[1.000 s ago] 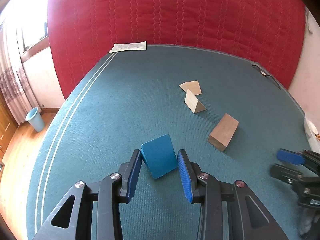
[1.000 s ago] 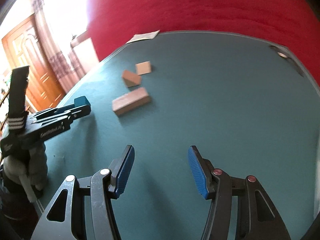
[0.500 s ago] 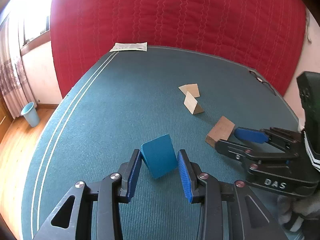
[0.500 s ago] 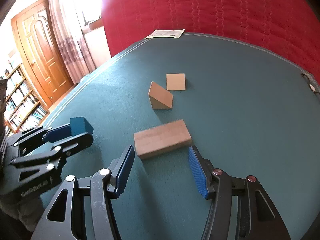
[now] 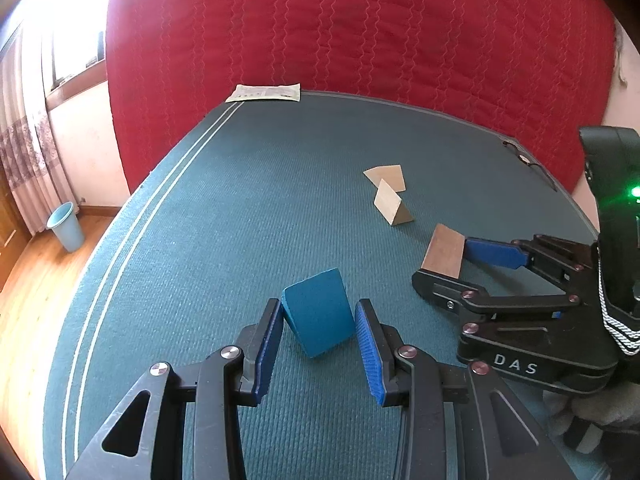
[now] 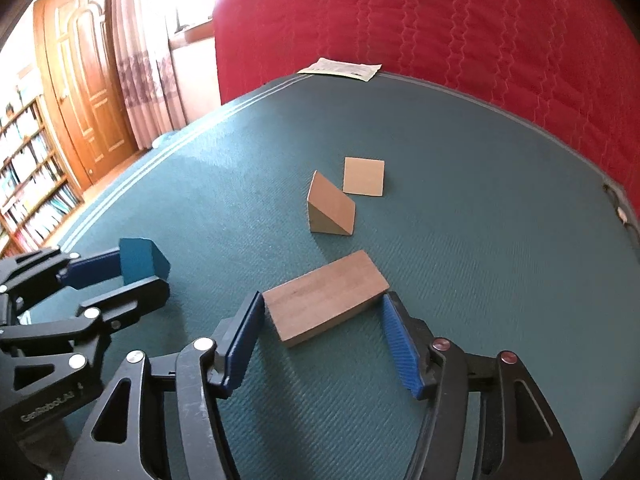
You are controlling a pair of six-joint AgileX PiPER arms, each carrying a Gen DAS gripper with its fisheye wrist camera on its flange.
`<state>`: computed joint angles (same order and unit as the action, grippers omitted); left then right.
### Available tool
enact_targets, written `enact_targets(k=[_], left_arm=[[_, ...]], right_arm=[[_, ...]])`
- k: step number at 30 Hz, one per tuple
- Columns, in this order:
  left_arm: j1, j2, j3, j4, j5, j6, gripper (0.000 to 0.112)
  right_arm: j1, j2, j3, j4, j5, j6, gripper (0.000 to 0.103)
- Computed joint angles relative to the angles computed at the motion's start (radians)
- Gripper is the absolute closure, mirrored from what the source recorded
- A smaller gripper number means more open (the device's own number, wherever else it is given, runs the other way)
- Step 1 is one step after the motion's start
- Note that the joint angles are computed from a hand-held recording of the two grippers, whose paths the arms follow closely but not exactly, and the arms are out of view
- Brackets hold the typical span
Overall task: Organize rigid objects
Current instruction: 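Grasp the long wooden block with the right tool while the left tool holds the blue block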
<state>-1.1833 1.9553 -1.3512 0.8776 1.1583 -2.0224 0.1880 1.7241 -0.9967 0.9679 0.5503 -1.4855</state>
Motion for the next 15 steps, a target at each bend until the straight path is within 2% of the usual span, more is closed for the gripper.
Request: enact_targets(k=[3, 6, 9, 11, 14, 15], left_arm=[[0.001, -0.003, 0.004, 0.000, -0.003, -0.001, 0.073], [0.003, -0.008, 0.016, 0.001, -0.011, -0.008, 0.073], [-0.001, -0.013, 0.023, 0.000, -0.013, -0.013, 0.073], [0.000, -0.015, 0.027, -0.001, -0.017, -0.016, 0.073], [0.002, -0.016, 0.030, -0.002, -0.021, -0.017, 0.073], [0.002, -0.016, 0.031, -0.001, -0.021, -0.018, 0.073]], right_arm=[[0.016, 0.007, -0.013, -0.027, -0.022, 0.001, 0.029], [0.022, 0.020, -0.033, -0.022, -0.032, -0.054, 0.028], [0.012, 0.041, -0.061, -0.024, 0.008, -0.098, 0.028], [0.003, 0.055, -0.082, -0.040, 0.039, -0.084, 0.029], [-0.011, 0.060, -0.087, -0.035, 0.072, -0.086, 0.038], [-0.015, 0.055, -0.080, -0.028, 0.077, -0.093, 0.038]])
